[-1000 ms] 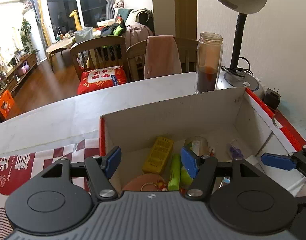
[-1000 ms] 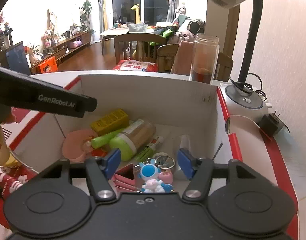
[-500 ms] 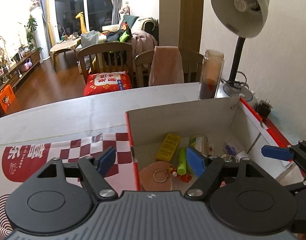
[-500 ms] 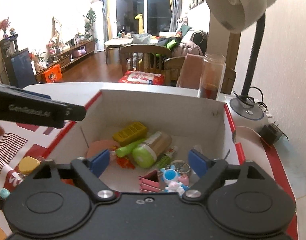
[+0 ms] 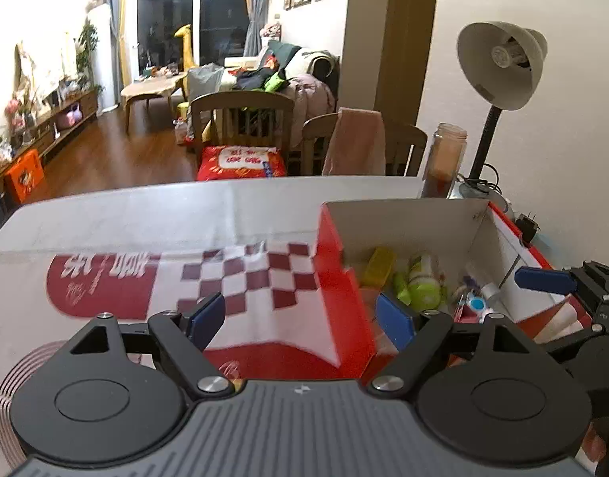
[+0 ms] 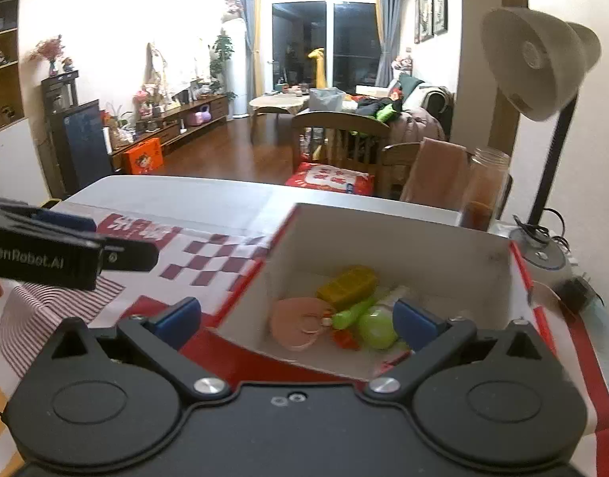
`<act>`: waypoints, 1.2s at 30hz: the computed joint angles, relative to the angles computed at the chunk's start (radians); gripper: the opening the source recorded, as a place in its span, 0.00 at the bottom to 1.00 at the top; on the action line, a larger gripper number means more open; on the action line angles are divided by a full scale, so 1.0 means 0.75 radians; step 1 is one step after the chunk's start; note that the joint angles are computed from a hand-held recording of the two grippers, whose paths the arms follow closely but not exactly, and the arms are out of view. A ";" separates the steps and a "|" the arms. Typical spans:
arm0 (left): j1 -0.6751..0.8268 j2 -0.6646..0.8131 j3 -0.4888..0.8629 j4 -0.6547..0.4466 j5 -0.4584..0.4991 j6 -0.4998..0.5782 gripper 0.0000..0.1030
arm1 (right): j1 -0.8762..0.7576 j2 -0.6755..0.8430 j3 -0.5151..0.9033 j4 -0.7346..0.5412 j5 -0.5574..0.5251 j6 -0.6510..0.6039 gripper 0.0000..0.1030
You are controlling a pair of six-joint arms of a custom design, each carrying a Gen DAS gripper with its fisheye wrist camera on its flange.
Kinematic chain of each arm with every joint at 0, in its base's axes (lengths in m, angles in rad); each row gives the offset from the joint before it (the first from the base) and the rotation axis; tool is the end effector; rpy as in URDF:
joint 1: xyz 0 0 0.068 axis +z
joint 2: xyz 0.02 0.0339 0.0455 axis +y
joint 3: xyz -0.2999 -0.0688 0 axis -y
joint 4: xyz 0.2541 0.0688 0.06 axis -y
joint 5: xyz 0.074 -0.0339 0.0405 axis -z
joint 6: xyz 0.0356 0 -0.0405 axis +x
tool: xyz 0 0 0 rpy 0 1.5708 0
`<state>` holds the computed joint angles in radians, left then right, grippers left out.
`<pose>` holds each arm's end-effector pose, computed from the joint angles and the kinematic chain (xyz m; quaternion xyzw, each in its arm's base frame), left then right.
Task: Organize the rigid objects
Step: 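Move both tools back over the remaining items on the cloth, then grasp the teal egg with the left tool while the right tool grasps the yellow oval piece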
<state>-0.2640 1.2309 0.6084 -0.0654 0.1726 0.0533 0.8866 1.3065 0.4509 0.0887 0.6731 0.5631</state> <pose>0.2356 -0.0700 0.2276 0.1787 0.8836 -0.1223 0.4151 0.1606 0.1618 0.1798 -0.0124 0.8781 0.0173 0.4779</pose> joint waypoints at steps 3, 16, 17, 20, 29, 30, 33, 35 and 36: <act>0.111 -0.059 -0.039 -0.047 0.071 0.059 0.81 | 0.038 0.047 0.039 -0.002 0.013 0.003 1.00; 0.572 -0.140 -0.164 -0.197 0.314 0.385 0.81 | 0.177 0.286 0.228 -0.008 -0.037 -0.004 1.00; 0.597 -0.140 -0.176 -0.200 0.324 0.406 0.81 | 0.185 0.308 0.251 -0.017 -0.045 -0.011 1.00; 0.642 -0.137 -0.215 -0.201 0.331 0.457 0.81 | 0.198 0.374 0.315 -0.038 -0.071 -0.028 1.00; 0.746 -0.023 -0.313 -0.129 0.349 0.550 0.81 | 0.140 0.525 0.442 -0.034 -0.216 -0.091 1.00; 0.748 -0.005 -0.328 -0.111 0.349 0.548 0.81 | 0.134 0.551 0.466 -0.046 -0.226 -0.105 1.00; 0.738 0.039 -0.367 -0.044 0.342 0.541 0.81 | 0.117 0.632 0.532 -0.073 -0.264 -0.145 1.00; 0.719 0.050 -0.404 0.026 0.324 0.530 0.81 | 0.102 0.694 0.578 -0.084 -0.295 -0.173 1.00; 0.704 0.056 -0.424 0.060 0.311 0.526 0.81 | 0.096 0.717 0.594 -0.086 -0.308 -0.187 1.00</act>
